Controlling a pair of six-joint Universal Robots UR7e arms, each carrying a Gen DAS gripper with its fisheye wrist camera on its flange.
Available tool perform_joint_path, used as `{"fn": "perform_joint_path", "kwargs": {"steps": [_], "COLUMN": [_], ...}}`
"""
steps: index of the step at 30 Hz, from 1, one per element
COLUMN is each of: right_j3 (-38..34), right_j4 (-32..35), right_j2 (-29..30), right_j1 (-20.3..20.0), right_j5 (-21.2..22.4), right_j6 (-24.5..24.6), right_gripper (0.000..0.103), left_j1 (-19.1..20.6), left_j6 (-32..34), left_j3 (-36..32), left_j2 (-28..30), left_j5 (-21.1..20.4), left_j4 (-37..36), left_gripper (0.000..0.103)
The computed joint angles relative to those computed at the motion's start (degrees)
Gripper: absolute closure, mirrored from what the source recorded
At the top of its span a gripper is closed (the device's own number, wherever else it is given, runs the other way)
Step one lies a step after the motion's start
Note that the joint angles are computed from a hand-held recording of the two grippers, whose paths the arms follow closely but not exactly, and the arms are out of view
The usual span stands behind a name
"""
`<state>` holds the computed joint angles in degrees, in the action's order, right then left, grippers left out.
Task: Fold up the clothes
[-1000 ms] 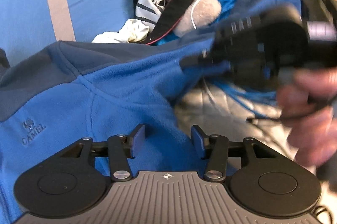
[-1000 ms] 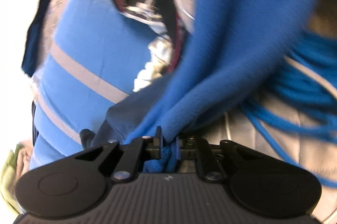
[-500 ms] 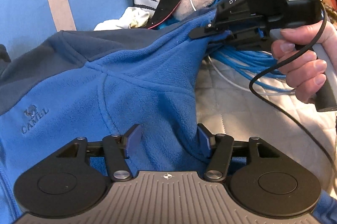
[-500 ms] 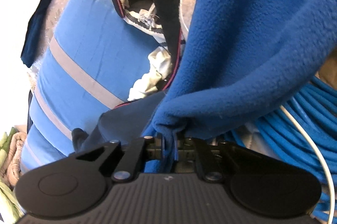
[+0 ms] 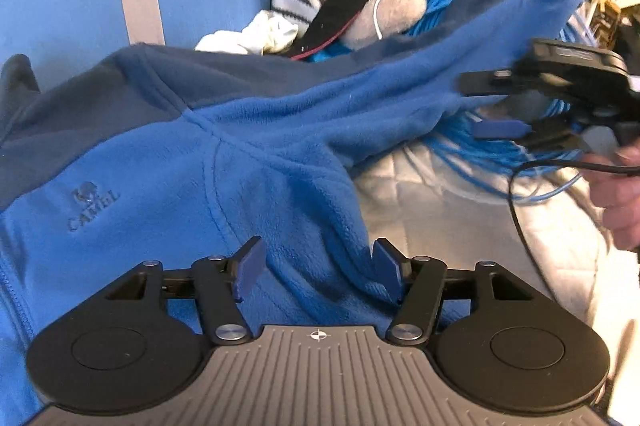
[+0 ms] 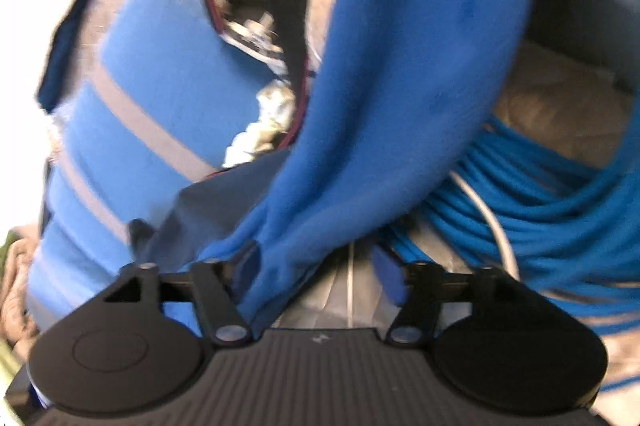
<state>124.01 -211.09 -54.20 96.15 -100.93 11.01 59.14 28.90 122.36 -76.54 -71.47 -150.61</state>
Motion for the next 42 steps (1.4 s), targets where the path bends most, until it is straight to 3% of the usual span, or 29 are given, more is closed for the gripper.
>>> {"fn": "perform_joint_path", "kwargs": {"steps": [5, 12, 17, 20, 23, 25, 26, 29, 30, 31, 33, 37, 42], "right_j3": [6.1, 10.1, 6.4, 4.4, 3.8, 3.0, 2.5, 0.7, 0.0, -0.7, -2.0, -5.1, -10.3], "right_j4": [-5.0, -21.1, -22.8, -21.3, -20.8, -20.2, -20.0, -19.3, -19.3, -19.2, -19.9, -20.9, -17.4], "right_j2": [-7.4, -16.1, -18.2, -18.2, -18.1, -17.9, -17.6, -16.8, -16.6, -16.3, -15.7, -14.4, -13.1], "right_j1": [1.2, 0.8, -1.6, -4.2, -7.3, -8.2, -8.2, -7.5, -6.9, -6.4, -4.9, 0.7, 8.8], "right_j5": [-0.9, -3.8, -7.6, -7.7, -3.7, -1.9, -1.6, -1.9, -2.9, -3.8, -5.5, -8.4, -7.4], "right_j6": [-2.3, -6.4, -6.9, -3.2, 3.4, 6.2, 6.9, 7.0, 6.0, 5.0, 1.5, -10.9, -23.7], "right_gripper": [0.019, 0.013, 0.013, 0.013, 0.018, 0.029, 0.031, 0.05, 0.07, 0.084, 0.087, 0.088, 0.088], "left_j1": [-1.1, -1.1, -1.0, -0.8, -0.5, -0.4, -0.2, 0.4, 0.5, 0.7, 1.2, 2.1, 3.2], "left_j6": [-1.5, -3.7, -4.6, -5.8, -5.9, -5.5, -5.5, -6.0, -6.2, -6.3, -6.9, -7.6, -9.2], "left_j3": [0.8, 1.1, 1.3, 0.9, 0.3, 0.2, 0.2, -0.2, -0.3, -0.4, -0.7, -1.2, -2.2], "left_j2": [-1.6, -3.7, -5.2, -5.7, -6.0, -6.2, -6.3, -6.4, -6.5, -6.7, -7.2, -9.4, -13.3], "left_j5": [0.5, -0.5, 0.0, 0.4, 0.7, 1.3, 1.5, 2.1, 2.3, 2.5, 2.5, 2.0, 1.0], "left_j4": [1.2, 4.4, 4.5, 4.8, 5.9, 5.9, 5.9, 6.1, 6.2, 6.2, 6.8, 8.0, 8.3], "left_gripper": [0.045, 0.045, 0.045, 0.044, 0.044, 0.044, 0.044, 0.044, 0.044, 0.044, 0.044, 0.044, 0.044]}}
